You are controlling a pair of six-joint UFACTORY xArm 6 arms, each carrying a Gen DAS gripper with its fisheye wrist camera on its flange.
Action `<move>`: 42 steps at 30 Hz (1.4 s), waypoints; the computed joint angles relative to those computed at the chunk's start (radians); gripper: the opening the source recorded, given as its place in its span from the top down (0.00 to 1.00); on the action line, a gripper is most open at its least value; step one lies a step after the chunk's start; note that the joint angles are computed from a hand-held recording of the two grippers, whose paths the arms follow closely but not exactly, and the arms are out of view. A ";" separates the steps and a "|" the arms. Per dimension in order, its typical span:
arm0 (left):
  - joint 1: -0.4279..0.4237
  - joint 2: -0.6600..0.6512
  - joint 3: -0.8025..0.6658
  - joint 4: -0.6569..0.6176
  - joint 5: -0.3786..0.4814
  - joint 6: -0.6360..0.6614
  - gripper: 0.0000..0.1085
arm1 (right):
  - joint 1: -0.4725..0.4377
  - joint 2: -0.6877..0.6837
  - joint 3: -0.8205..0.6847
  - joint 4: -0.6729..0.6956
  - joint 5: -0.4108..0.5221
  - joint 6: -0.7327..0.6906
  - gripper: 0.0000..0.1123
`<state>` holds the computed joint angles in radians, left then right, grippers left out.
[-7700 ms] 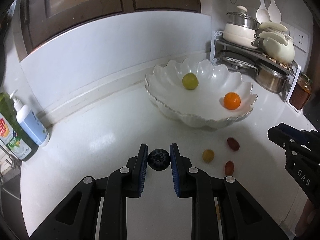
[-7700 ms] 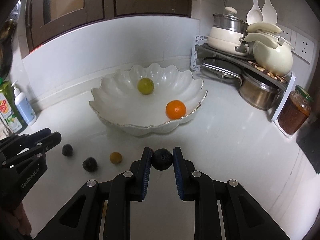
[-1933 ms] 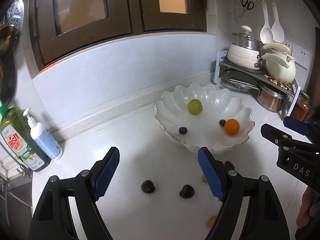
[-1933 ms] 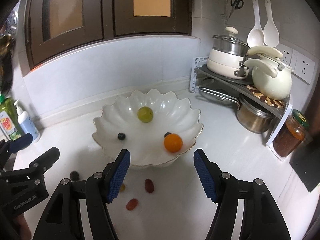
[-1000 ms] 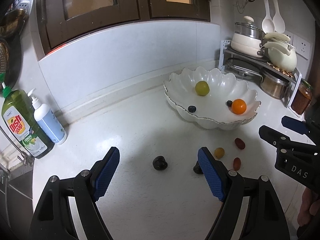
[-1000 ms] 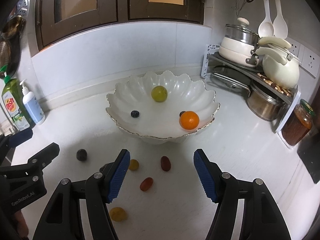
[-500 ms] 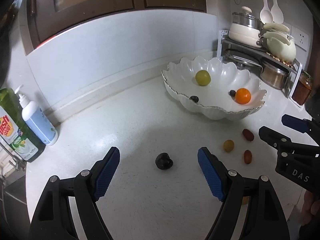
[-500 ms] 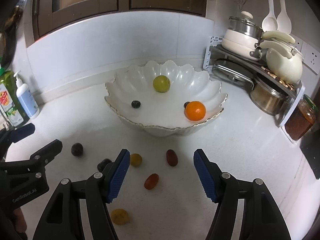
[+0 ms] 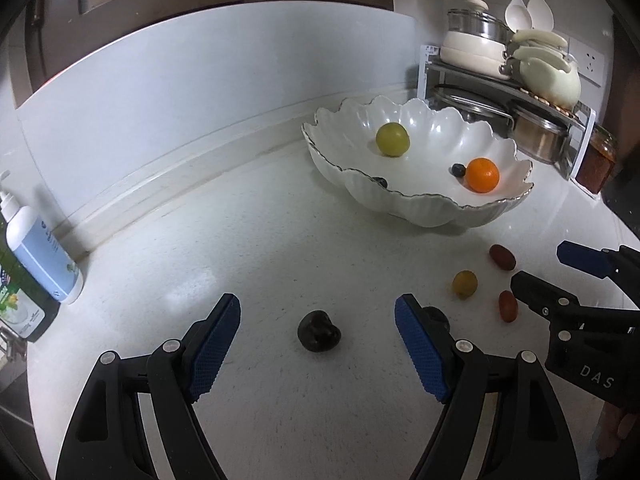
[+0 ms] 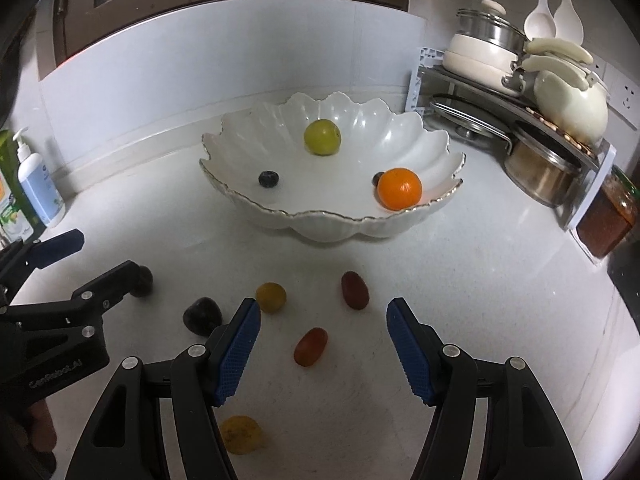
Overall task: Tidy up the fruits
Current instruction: 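Move the left tool to a dark plum while the right tool approaches a red date, then close the left tool on the dark plum while the right tool grasps the red date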
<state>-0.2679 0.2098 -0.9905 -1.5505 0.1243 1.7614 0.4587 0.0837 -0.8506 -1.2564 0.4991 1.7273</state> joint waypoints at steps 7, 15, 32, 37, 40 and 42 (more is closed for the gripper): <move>0.004 0.037 -0.016 0.030 0.014 0.000 0.35 | -0.011 0.029 -0.003 0.003 -0.022 0.014 0.41; 0.010 0.073 -0.029 0.112 0.021 -0.071 0.43 | -0.016 0.073 -0.023 0.005 -0.050 0.020 0.46; 0.030 0.122 -0.047 0.244 0.051 -0.218 0.50 | -0.015 0.109 -0.032 0.026 -0.070 0.020 0.63; 0.030 0.129 -0.050 0.266 0.056 -0.237 0.55 | -0.019 0.111 -0.027 0.023 -0.081 0.028 0.68; 0.031 0.134 -0.052 0.282 0.058 -0.253 0.58 | -0.019 0.110 -0.025 0.009 -0.085 0.042 0.71; 0.028 0.138 -0.052 0.297 0.053 -0.268 0.63 | -0.020 0.111 -0.025 0.002 -0.089 0.051 0.75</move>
<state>-0.2397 0.3477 -1.0422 -1.2540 0.1771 1.4939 0.4388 0.1946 -0.8758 -1.2547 0.4097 1.7782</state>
